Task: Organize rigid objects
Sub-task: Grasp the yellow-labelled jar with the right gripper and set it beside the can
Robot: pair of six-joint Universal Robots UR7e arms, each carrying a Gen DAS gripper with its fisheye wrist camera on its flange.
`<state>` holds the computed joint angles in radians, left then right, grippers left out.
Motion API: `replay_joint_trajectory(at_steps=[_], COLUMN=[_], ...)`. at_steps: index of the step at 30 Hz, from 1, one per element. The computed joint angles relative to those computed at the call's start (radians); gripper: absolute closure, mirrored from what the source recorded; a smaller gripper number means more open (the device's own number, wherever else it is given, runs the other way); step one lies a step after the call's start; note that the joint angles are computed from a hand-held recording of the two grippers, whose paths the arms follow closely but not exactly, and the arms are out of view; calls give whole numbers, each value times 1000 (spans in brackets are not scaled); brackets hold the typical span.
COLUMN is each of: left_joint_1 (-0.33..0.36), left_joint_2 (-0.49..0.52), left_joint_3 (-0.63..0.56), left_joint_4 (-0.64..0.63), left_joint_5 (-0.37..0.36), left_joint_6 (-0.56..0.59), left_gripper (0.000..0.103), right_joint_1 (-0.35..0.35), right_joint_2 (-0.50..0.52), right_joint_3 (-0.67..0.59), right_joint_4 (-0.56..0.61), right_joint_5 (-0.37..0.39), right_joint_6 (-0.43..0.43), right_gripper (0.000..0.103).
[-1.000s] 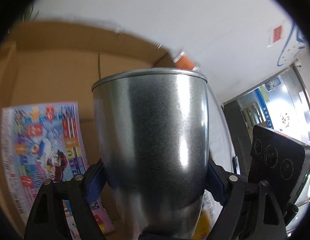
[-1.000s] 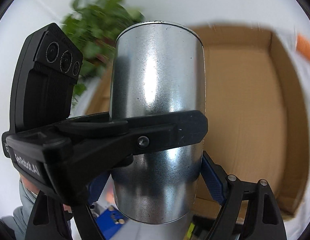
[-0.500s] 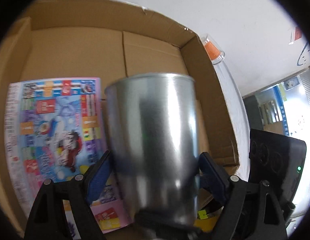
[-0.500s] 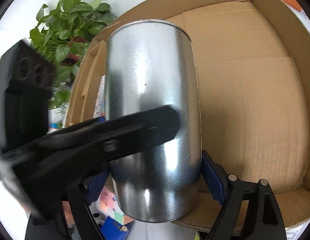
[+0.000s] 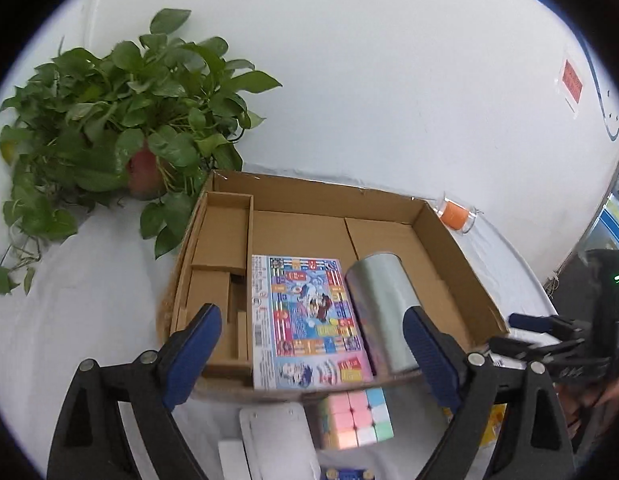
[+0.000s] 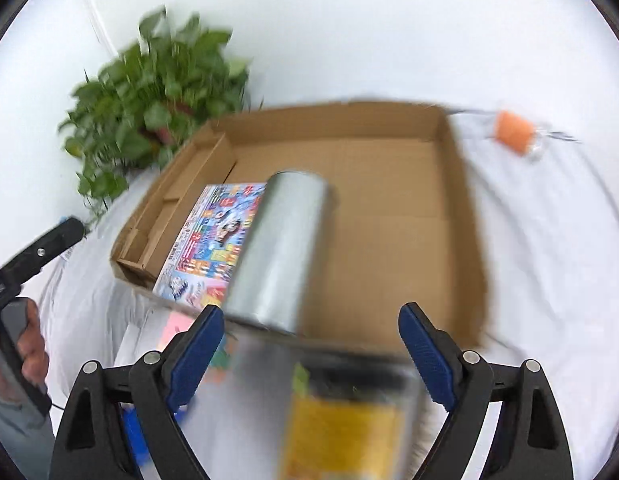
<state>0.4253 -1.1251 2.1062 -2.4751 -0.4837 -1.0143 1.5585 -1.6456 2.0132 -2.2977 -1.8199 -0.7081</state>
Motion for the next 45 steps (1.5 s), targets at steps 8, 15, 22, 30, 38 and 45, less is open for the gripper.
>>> replay_joint_trajectory(at_steps=[8, 15, 22, 30, 38, 45], left_joint_1=[101, 200, 184, 126, 125, 197], left_joint_2=[112, 215, 219, 159, 203, 295], left_joint_3=[15, -109, -142, -132, -263, -454], left_joint_4=[-437, -339, -176, -237, -240, -168], left_joint_5=[-510, -734, -658, -607, -569, -600], left_joint_6=[140, 157, 112, 178, 284, 365], left_gripper=[11, 11, 35, 43, 41, 40], right_joint_1=[-139, -107, -80, -46, -7, 28], right_joint_2=[-69, -32, -14, -101, -76, 115], right_joint_3=[-3, 83, 138, 115, -15, -203], right_joint_4=[235, 265, 206, 200, 203, 168], right_joint_5=[-8, 63, 35, 95, 139, 108], right_joint_6=[-10, 9, 60, 86, 102, 135], right_gripper=[37, 27, 19, 19, 20, 20])
